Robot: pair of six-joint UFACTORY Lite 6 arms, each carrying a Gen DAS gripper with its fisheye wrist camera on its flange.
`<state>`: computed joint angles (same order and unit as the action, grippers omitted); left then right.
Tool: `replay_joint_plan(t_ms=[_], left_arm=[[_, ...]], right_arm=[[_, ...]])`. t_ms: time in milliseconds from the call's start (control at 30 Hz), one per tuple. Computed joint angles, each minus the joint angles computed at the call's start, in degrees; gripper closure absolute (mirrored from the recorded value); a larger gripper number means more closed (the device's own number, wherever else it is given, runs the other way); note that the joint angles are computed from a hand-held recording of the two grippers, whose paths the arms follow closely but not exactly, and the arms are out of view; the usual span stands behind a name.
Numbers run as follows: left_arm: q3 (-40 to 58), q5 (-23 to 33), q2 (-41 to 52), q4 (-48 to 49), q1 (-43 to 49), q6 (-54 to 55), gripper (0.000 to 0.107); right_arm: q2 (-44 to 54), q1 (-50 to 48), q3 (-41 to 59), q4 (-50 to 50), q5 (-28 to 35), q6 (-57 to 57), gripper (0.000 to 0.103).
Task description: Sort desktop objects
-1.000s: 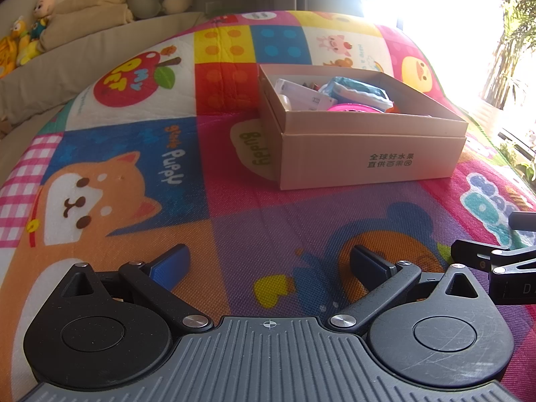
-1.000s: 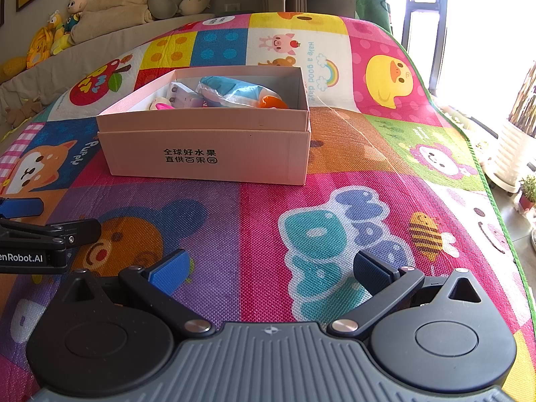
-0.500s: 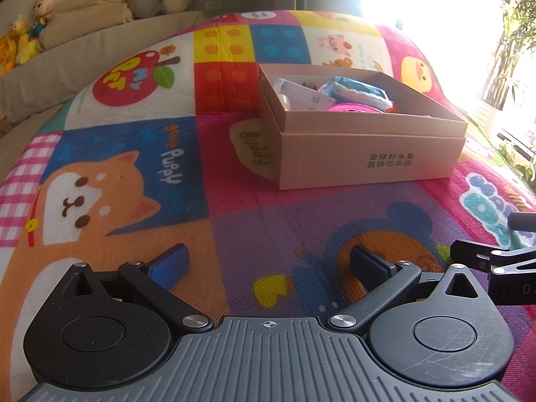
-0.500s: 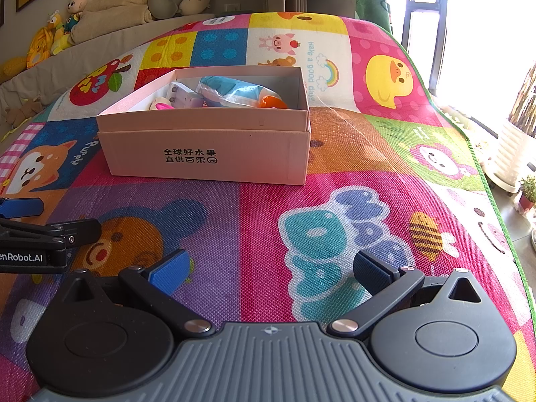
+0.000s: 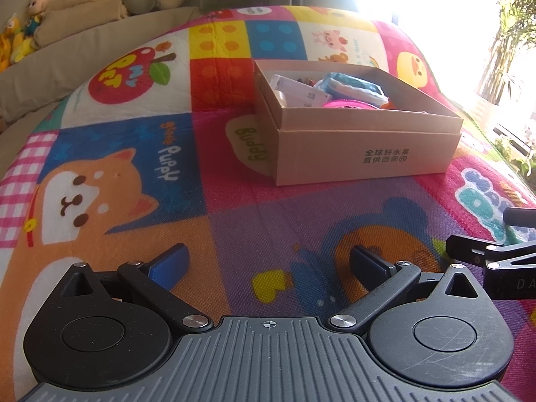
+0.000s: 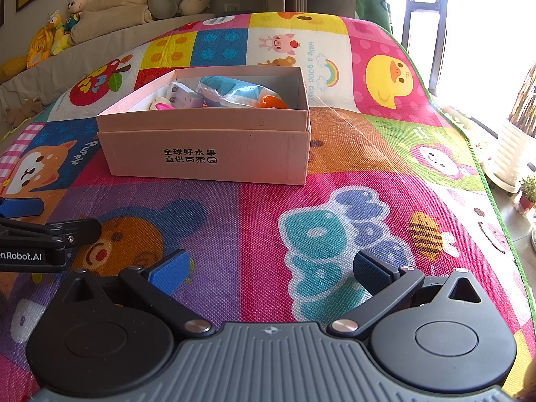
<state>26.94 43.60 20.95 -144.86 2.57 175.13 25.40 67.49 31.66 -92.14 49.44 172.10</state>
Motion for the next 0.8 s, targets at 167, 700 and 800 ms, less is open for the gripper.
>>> replay_joint_plan(t_ms=[167,700,800], left_arm=[[-0.5,-1.2,-1.0,1.1,0.5,-1.0,0.004],[-2.2,1.2,-1.1,-2.2,-0.3,1.5,0.004],[-2.2,1.1,-1.2,-2.1,-0.2,1.5,0.004]], right_arm=[[0.1,0.0,0.0,0.0,0.0,0.1,0.000],[0.0,-0.1,0.1,-0.1,0.0,0.0,0.000],[0.0,-0.1,0.0,-0.1,0.0,0.0,0.000]])
